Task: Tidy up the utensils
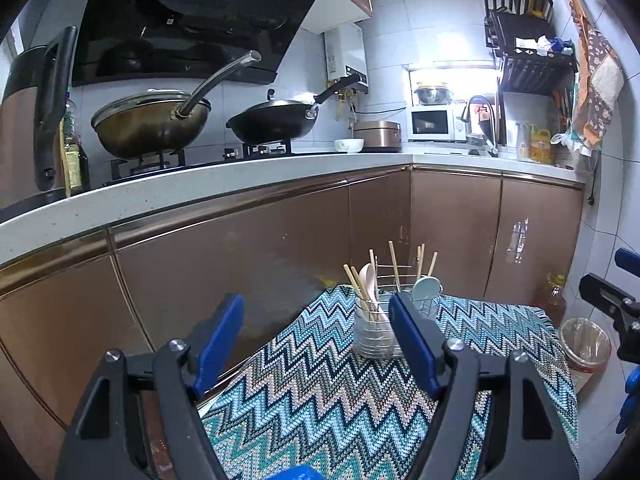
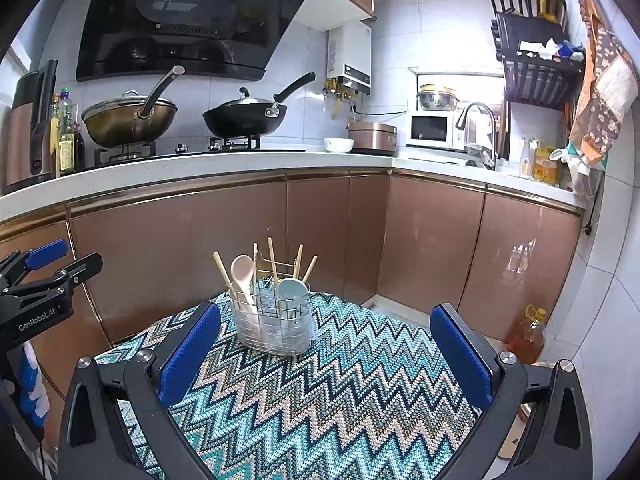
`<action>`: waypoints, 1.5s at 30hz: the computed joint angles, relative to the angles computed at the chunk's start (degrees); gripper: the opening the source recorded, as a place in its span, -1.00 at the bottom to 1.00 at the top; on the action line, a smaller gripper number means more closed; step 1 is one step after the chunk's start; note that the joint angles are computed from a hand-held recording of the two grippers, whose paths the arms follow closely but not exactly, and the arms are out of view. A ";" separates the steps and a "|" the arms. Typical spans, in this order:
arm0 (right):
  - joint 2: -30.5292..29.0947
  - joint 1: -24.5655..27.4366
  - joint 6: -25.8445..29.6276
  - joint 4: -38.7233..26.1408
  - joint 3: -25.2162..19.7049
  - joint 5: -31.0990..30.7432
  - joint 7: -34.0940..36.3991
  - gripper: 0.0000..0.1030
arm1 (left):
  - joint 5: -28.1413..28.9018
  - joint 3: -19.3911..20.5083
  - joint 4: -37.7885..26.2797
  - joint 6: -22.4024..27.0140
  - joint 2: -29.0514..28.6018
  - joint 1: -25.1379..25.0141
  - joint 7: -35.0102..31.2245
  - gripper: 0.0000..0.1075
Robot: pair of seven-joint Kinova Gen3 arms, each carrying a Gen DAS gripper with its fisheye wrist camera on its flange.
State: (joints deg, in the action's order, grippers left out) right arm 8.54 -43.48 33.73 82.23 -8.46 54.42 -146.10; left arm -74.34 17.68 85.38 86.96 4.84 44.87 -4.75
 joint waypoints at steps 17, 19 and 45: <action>-4.35 1.99 1.24 4.10 -3.22 3.23 -3.45 1.00 | -1.56 0.03 -4.15 7.92 2.25 5.26 -1.55 0.37; -4.73 2.51 1.14 4.52 -3.60 3.38 -3.79 1.00 | -1.63 -0.14 -4.68 8.31 2.55 5.73 -1.95 0.37; -6.78 6.17 0.90 6.51 -5.99 4.58 -4.09 1.00 | -0.69 -3.10 -10.26 10.62 5.31 8.80 -4.60 0.37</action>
State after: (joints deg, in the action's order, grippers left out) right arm 1.76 -37.31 34.63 88.74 -14.45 59.00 -150.19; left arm -75.03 14.58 75.12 97.57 10.15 53.66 -9.35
